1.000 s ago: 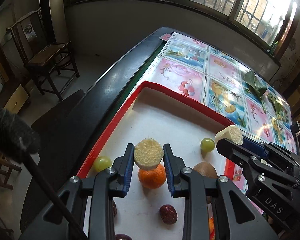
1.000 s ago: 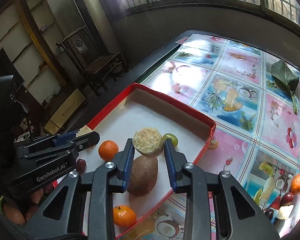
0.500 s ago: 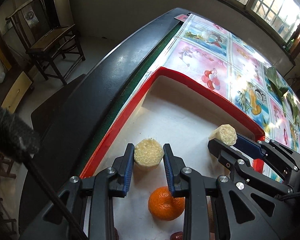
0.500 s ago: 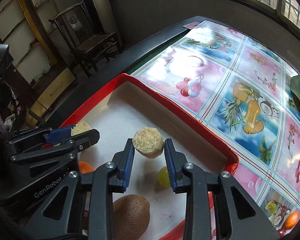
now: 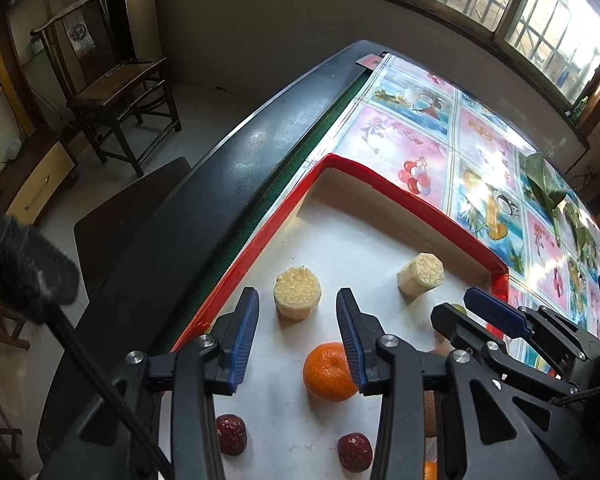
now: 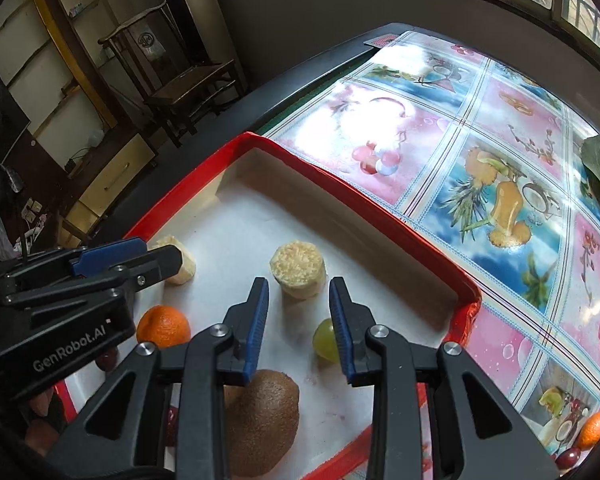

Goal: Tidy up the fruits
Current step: 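Carry both pale slices into the tray and open both grippers, then move both open grippers back toward the remaining pile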

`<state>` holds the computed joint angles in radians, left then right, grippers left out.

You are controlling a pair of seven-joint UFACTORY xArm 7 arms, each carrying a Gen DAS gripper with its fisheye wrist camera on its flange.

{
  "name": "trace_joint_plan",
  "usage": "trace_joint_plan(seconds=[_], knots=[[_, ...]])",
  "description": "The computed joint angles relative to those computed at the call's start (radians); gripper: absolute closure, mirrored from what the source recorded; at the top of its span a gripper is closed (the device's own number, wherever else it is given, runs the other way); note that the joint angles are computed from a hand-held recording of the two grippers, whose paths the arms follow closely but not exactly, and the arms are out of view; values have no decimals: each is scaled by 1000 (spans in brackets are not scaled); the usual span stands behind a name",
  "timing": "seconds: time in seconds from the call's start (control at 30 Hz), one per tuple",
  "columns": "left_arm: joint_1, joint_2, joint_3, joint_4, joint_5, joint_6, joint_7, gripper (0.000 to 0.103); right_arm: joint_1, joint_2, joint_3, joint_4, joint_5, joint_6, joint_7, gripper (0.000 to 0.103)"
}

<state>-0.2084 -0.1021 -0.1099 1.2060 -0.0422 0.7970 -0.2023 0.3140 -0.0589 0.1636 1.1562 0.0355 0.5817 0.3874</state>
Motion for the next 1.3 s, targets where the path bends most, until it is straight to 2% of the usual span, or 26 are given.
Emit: trace_joint_plan(seconds=[0.2, 0.27, 0.3, 0.37, 0.4, 0.5, 0.57, 0.63, 0.73, 0.87, 1.0, 1.17, 1.3], knots=[[-22, -185, -8, -160, -62, -104, 1, 62, -8, -281, 3, -251, 36, -74, 61, 58], [-42, -260, -19, -227, -75, -152, 3, 57, -10, -410, 2, -359, 51, -94, 89, 56], [-56, -300, -25, -262, -81, -183, 6, 54, -11, -480, 5, -413, 57, -98, 109, 56], [-81, -380, -46, -330, -84, -246, 0, 28, -16, -626, 14, -514, 64, -92, 148, 56], [-93, -422, -60, -364, -81, -281, -8, 22, -21, -706, 21, -563, 63, -81, 171, 56], [-120, -501, -108, -423, -54, -350, -39, 20, -50, -951, 46, -685, 48, 9, 250, 53], [-178, -501, -103, -421, -67, -349, -25, 19, -71, -1125, 54, -757, 36, 92, 301, 47], [-234, -488, -88, -419, -100, -341, -7, 19, -89, -1274, 51, -802, 25, 211, 341, 45], [-268, -476, -99, -427, -116, -318, -10, 19, -117, -1427, 38, -823, 1, 395, 364, 46], [-310, -473, -103, -440, -142, -274, -7, 19, -131, -1575, 39, -841, -4, 580, 374, 44], [-325, -464, -109, -443, -155, -251, -8, 19, -143, -1656, 38, -857, 12, 668, 373, 37], [-325, -468, -128, -448, -138, -233, -16, 19, -138, -1671, 71, -855, 22, 685, 341, 24], [-325, -445, -127, -433, -135, -214, -14, 19, -132, -1633, 71, -866, 33, 648, 323, 23]])
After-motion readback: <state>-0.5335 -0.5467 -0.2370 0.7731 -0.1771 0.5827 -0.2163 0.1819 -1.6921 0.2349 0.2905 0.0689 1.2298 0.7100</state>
